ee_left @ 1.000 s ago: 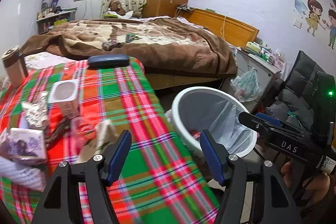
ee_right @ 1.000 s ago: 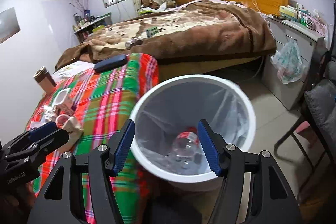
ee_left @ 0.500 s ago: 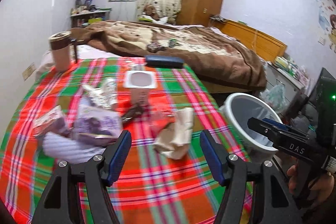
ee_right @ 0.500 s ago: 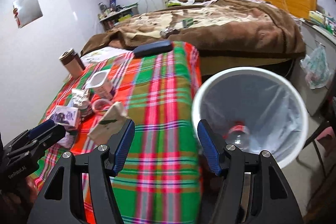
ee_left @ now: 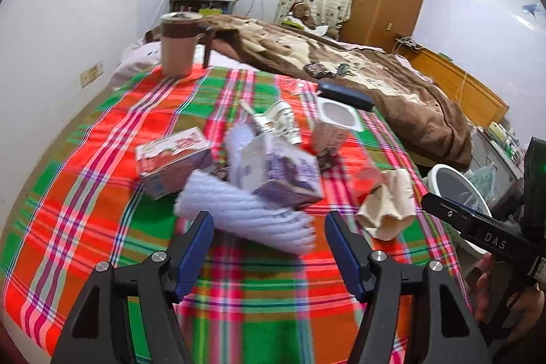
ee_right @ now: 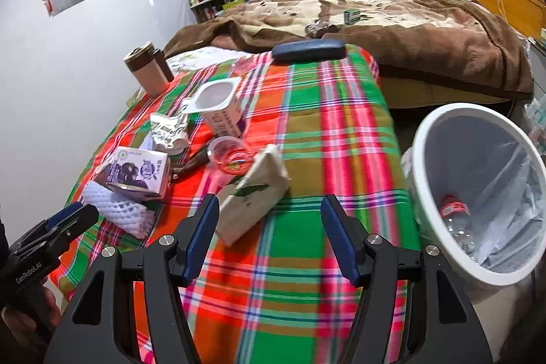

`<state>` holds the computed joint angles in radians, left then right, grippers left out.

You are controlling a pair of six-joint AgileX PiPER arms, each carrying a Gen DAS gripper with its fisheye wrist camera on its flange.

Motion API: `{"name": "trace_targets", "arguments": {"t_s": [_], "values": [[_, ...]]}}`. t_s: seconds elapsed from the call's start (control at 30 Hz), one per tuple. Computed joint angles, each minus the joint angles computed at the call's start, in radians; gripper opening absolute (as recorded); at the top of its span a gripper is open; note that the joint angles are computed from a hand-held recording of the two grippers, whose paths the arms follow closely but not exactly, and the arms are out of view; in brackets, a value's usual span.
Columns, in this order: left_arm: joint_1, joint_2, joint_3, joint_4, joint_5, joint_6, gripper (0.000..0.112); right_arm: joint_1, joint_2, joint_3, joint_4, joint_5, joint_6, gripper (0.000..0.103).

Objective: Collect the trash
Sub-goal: 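Move the right gripper back toward the white paper bag, then grasp the white paper bag with the right gripper while the left grasps the foam net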

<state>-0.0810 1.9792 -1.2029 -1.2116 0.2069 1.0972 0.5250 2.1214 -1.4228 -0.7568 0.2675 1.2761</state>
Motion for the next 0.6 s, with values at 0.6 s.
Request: {"name": "trace_targets", "arguments": {"t_s": [0.6], "values": [[0.065,0.128,-0.156,0.171,0.137,-0.297,0.067,0.031,0.113,-0.154,0.079,0.103,-0.044,0.039]]}}
